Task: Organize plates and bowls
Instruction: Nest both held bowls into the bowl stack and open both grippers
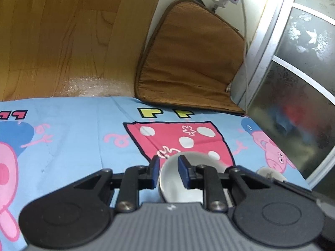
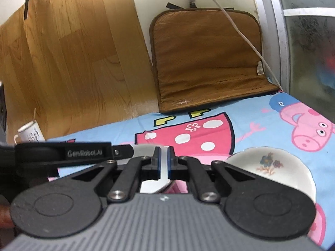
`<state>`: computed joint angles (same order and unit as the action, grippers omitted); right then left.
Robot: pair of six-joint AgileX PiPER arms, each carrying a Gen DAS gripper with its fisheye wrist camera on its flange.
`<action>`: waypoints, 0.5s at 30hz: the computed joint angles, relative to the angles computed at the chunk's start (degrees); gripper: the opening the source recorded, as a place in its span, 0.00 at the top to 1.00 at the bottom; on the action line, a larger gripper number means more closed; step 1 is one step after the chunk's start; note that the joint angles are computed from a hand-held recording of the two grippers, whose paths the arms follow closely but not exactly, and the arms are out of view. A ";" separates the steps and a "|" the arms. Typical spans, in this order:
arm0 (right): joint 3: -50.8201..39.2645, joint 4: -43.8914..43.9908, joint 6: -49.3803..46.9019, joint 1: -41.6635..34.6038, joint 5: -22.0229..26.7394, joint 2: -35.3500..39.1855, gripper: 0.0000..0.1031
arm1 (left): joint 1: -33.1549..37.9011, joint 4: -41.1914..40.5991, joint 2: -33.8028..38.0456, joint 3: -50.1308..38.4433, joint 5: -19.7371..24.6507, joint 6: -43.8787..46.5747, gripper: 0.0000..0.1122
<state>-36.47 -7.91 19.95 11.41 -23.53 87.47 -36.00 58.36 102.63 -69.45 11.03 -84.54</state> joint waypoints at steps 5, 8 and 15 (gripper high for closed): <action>2.28 -1.02 1.61 -0.22 -2.38 -1.25 0.89 | 0.03 8.25 -1.59 1.85 1.59 -8.74 0.81; 4.21 0.25 0.46 1.44 -4.16 -2.23 0.89 | 0.86 16.35 -4.13 5.47 1.46 -17.72 0.81; 6.77 1.16 -2.90 8.20 -4.78 -3.77 0.89 | 2.39 29.19 -11.58 16.91 6.01 -30.63 0.77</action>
